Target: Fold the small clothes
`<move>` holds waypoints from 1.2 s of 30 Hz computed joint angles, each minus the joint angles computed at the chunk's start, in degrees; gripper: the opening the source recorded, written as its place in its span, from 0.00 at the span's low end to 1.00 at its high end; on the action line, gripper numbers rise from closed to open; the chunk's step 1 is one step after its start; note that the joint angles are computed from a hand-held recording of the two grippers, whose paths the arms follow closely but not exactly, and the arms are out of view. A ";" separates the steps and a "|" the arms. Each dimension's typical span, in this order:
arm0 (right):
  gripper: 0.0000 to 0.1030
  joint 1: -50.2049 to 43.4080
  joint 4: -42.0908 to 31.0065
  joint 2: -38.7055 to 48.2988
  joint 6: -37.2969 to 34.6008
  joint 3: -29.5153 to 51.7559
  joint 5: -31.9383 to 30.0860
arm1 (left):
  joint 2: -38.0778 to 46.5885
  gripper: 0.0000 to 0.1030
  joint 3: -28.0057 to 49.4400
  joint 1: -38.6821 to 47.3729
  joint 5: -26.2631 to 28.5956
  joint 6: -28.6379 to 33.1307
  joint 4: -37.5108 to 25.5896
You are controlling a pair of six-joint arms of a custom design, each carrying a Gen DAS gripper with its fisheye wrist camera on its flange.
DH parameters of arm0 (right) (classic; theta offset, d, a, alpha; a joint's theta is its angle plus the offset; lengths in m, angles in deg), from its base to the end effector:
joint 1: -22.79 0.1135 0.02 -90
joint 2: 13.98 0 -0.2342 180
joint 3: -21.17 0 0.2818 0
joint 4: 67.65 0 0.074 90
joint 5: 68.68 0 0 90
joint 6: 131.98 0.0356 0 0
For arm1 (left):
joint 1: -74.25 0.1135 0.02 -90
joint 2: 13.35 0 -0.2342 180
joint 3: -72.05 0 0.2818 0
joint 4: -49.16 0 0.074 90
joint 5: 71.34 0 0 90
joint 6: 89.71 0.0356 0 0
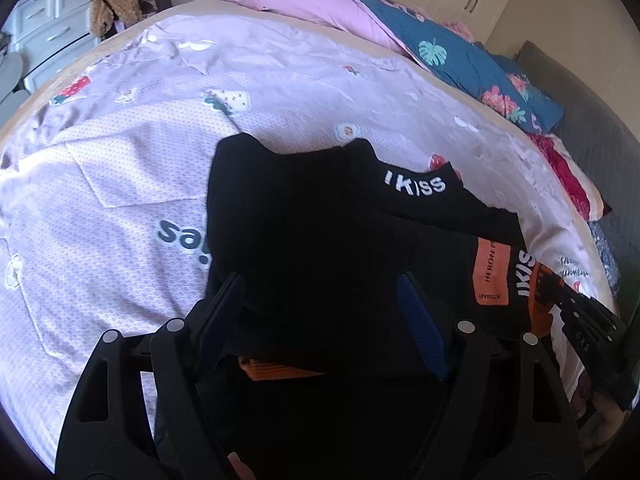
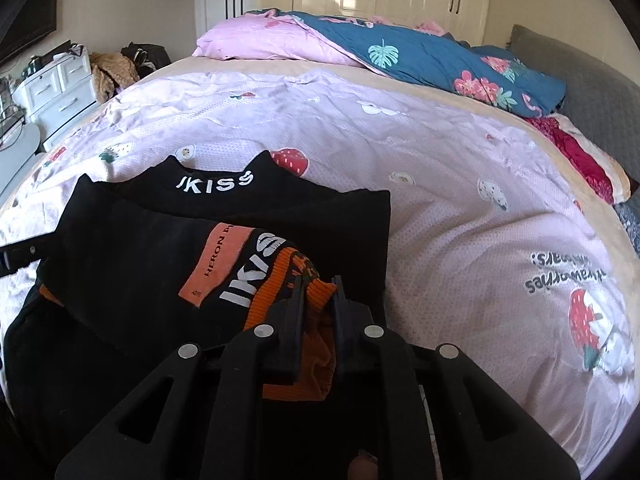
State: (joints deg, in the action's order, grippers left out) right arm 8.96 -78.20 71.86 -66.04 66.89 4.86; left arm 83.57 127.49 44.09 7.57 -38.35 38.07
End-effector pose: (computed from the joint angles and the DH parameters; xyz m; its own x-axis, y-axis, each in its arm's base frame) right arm 0.2811 -0.0588 0.0818 -0.7082 -0.2283 -0.6681 -0.2561 0.9649 -0.0583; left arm 0.2849 -0.1576 0.0728 -0.7810 -0.2549 -0.5701 -0.1226 0.9577 -0.2602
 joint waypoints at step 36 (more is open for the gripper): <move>0.36 7.94 -2.18 2.05 4.09 -1.62 -1.06 | 6.84 0.25 0.89 0.80 3.72 1.93 2.00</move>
